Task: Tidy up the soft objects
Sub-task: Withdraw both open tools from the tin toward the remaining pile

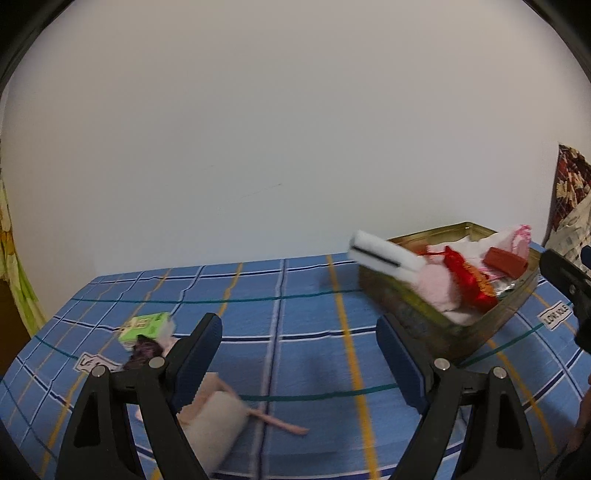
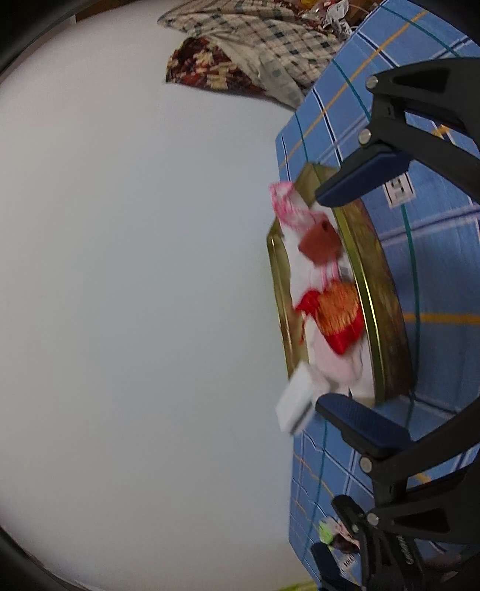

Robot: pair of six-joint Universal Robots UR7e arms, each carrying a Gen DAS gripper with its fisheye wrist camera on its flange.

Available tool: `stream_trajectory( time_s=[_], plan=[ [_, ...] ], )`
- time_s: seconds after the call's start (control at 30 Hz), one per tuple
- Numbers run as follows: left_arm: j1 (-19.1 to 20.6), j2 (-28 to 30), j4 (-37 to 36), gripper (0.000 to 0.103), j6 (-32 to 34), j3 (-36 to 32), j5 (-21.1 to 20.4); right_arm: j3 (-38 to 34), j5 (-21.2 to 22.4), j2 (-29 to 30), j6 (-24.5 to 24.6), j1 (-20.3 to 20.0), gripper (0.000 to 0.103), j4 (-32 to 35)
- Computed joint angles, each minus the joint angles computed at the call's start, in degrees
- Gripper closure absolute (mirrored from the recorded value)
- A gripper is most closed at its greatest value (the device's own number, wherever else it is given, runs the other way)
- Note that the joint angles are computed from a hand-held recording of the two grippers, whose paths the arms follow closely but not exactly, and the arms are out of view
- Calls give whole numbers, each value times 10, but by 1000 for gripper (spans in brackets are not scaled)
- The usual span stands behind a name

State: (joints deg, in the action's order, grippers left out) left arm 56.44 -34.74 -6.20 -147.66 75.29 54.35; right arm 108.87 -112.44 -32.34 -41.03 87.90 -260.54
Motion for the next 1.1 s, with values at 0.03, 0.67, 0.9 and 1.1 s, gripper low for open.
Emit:
stream_trajectory(
  time_s=[0.03,0.67,0.9,1.1],
  plan=[
    [3,-5,-3,16,3,4,-2,0,3,4,-2,3,0,5],
    [112,-22,176,16,-103,-131,5,-93,31,54,13,73,0,400],
    [130,-12,239,16,-143,-174,-3,-158,18,79,-18,89,0,550],
    [137,-1,270,16,-168,-200,-1,-214,-4,101,-17,96,0,643]
  ],
)
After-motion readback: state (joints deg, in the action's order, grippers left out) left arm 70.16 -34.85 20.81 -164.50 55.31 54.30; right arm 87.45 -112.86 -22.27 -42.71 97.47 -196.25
